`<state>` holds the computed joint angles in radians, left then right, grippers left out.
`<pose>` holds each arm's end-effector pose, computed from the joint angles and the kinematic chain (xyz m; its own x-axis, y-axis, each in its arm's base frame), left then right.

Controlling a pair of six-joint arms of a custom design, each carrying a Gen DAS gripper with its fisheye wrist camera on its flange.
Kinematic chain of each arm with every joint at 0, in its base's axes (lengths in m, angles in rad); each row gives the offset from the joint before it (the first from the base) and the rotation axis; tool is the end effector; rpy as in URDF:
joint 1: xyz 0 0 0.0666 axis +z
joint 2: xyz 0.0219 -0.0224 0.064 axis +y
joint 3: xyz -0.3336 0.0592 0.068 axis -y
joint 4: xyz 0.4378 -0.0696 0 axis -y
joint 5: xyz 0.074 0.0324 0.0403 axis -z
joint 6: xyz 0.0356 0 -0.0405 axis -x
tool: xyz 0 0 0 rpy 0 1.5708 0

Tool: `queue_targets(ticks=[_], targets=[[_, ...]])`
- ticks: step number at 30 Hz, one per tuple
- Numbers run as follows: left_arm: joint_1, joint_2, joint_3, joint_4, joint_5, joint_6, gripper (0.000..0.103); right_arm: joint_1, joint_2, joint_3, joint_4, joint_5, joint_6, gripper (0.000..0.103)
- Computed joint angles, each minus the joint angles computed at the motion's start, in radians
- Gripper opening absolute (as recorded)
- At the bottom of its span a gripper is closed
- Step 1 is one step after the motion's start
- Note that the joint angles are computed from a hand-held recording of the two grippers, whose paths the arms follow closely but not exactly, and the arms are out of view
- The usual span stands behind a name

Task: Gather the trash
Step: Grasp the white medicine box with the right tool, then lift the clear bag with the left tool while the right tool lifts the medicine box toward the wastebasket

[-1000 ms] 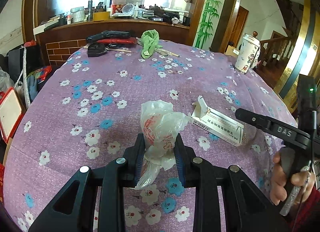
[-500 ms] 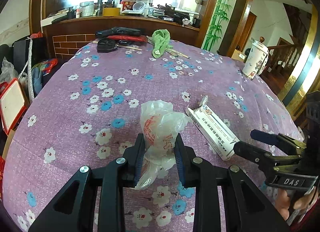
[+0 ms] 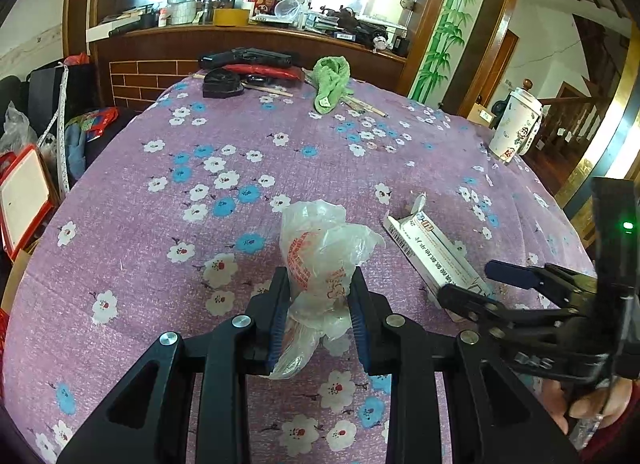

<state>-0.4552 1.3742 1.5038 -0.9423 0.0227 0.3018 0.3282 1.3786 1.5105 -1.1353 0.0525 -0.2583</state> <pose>0.4780 -0.2353 0.4479 -0.7575 0.0400 -0.6516 0.2392 0.9457 -0.2201 0.4907 0.1647 0.4361 -0.8472 -0.0190 -0.5309 -0.0815 0.9922 0.0945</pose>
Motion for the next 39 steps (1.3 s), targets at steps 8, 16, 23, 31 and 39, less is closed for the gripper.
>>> queue_targets(ticks=[8, 16, 23, 31, 39], targets=[[-0.008, 0.007, 0.005, -0.008, -0.016, -0.014, 0.027, 0.034, -0.016, -0.013, -0.007, 0.101, -0.064, 0.057], [-0.014, 0.004, 0.004, -0.003, -0.032, -0.025, 0.027, 0.08, -0.139, -0.1, 0.066, 0.199, -0.211, 0.057], [-0.024, -0.001, -0.002, 0.007, -0.063, -0.034, 0.027, 0.083, -0.168, -0.136, 0.106, 0.217, -0.183, 0.057], [-0.028, 0.0, -0.002, 0.006, -0.084, -0.037, 0.027, 0.088, -0.168, -0.143, 0.104, 0.203, -0.168, 0.057], [-0.029, -0.002, -0.006, 0.009, -0.088, -0.04, 0.027, 0.084, -0.175, -0.148, 0.108, 0.199, -0.179, 0.057]])
